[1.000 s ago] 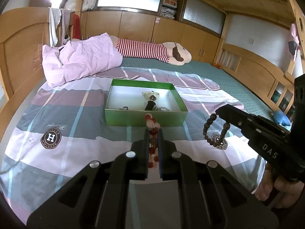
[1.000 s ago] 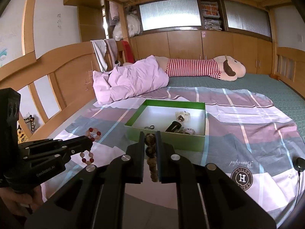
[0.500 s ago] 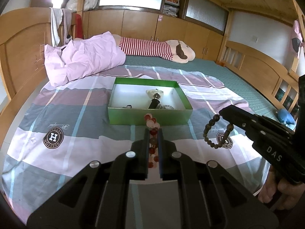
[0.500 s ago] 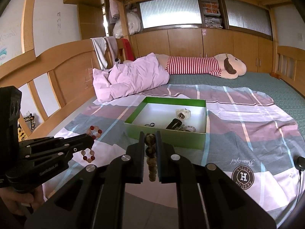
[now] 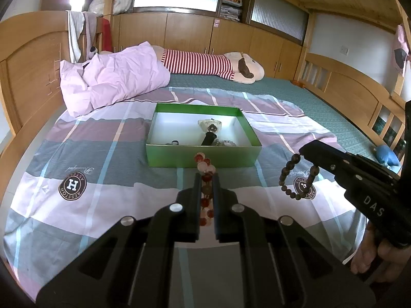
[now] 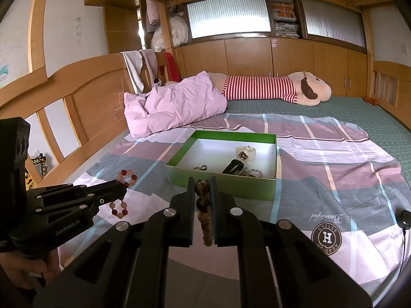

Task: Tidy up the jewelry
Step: 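Carry both bracelets toward the green box with both grippers, then open both grippers over the box to drop the bracelets and withdraw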

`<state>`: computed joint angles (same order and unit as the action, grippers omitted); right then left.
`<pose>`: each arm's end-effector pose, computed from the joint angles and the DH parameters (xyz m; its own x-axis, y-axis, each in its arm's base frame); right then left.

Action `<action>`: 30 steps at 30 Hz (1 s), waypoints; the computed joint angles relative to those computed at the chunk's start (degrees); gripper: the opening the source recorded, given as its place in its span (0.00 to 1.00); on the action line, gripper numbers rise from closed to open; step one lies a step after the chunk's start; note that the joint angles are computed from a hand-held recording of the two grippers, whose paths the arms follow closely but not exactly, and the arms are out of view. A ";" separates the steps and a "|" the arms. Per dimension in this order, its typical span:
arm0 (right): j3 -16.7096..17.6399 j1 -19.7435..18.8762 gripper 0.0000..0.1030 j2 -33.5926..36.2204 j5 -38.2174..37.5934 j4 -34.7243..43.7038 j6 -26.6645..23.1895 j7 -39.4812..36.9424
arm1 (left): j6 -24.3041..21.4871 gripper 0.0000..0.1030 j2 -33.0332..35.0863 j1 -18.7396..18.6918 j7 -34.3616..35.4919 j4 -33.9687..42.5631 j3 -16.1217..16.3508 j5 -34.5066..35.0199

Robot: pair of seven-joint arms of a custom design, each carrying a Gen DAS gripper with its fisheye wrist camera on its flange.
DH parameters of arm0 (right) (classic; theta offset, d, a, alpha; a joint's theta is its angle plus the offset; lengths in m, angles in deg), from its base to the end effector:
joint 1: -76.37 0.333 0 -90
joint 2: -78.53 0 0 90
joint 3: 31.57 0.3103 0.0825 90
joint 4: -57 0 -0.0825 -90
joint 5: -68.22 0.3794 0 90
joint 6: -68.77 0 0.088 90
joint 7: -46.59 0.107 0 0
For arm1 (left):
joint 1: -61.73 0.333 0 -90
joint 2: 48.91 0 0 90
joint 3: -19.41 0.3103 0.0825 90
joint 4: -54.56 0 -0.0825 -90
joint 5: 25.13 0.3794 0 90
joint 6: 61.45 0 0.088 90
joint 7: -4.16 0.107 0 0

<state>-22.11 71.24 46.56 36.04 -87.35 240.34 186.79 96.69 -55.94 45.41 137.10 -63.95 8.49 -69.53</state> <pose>0.4187 0.0807 0.5756 -0.1714 -0.9734 -0.1521 -0.4633 0.2159 -0.8595 0.5105 -0.2351 0.5677 -0.6322 -0.7643 0.1272 -0.5271 0.3039 -0.7936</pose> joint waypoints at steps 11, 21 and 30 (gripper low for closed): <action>-0.54 0.01 0.11 0.21 0.61 -0.18 0.16 -0.51 | 0.29 0.08 0.77 0.18 -1.28 0.43 -0.28 1.33; 1.32 -6.12 0.11 6.60 -3.08 5.38 3.14 1.93 | 1.59 0.08 7.68 1.23 -9.27 8.69 -1.86 10.18; 0.03 -9.63 0.11 21.37 -10.09 17.44 6.29 7.63 | -0.92 0.08 25.45 -0.81 -22.68 31.67 -1.78 27.99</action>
